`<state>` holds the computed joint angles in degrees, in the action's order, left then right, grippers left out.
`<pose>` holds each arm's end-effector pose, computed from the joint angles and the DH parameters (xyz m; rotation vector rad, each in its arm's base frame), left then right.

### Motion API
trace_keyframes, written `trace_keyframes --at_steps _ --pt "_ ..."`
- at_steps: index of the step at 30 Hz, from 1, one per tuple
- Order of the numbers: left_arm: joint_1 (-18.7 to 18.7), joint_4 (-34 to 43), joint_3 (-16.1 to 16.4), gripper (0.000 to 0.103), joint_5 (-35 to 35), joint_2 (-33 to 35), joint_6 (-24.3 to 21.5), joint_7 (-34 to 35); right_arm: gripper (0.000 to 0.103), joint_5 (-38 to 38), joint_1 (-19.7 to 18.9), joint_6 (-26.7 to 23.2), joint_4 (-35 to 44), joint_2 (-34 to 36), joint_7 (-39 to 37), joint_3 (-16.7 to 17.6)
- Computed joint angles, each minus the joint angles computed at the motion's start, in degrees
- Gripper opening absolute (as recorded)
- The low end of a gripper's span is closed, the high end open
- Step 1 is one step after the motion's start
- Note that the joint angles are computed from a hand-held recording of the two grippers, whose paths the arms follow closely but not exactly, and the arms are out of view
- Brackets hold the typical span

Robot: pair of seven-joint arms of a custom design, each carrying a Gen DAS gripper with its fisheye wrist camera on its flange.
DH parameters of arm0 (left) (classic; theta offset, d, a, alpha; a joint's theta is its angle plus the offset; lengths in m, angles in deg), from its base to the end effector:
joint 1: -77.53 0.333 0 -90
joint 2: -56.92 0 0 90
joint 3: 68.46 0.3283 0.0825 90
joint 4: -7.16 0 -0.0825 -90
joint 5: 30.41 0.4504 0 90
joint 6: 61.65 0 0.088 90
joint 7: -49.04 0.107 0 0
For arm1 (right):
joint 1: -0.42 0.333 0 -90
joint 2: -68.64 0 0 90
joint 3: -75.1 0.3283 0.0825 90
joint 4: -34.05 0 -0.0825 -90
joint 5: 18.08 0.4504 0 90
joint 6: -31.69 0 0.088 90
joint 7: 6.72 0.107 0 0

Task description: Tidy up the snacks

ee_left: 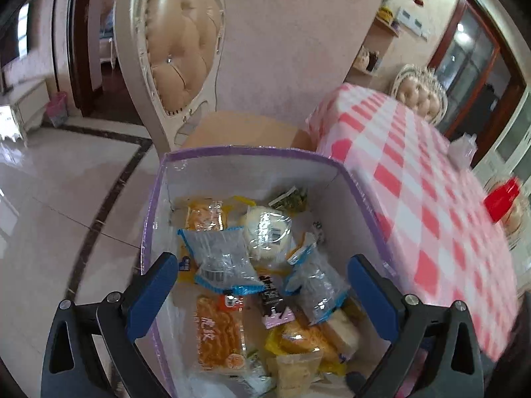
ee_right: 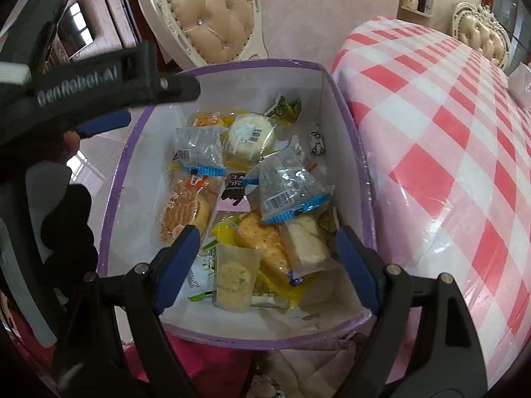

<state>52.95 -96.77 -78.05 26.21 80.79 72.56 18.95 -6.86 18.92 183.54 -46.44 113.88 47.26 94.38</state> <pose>0.6060 -0.3863 0.3008 -2.4031 0.9097 -0.6152 0.6992 0.4525 0.2761 -2.4471 0.7406 -0.1183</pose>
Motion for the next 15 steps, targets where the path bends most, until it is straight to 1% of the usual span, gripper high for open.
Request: trace_keyframes --at_steps 1,3,7,10,15 --pt "0.1 1.4 -0.4 0.103 -1.2 0.9 -1.5 2.6 0.086 0.1 -0.1 0.0 0.0 0.0 0.2 -0.1" --pt "-0.1 3.0 -0.7 0.103 -2.2 2.1 -2.3 5.0 0.086 0.1 0.0 0.0 0.2 0.0 0.8 -0.4" --pt "-0.2 4.0 -0.5 0.103 -2.8 3.0 -1.1 7.3 0.086 -0.3 0.2 0.0 0.4 -0.1 2.1 -1.1" --pt "-0.7 5.5 -0.4 0.103 -3.6 3.9 -2.5 9.3 0.086 -0.9 0.5 -0.2 0.4 -0.1 2.8 -1.5" --pt "-1.0 6.0 -0.1 0.103 -4.3 4.3 -2.7 10.4 0.086 -1.5 0.6 -0.4 0.5 -0.1 3.4 -1.6"
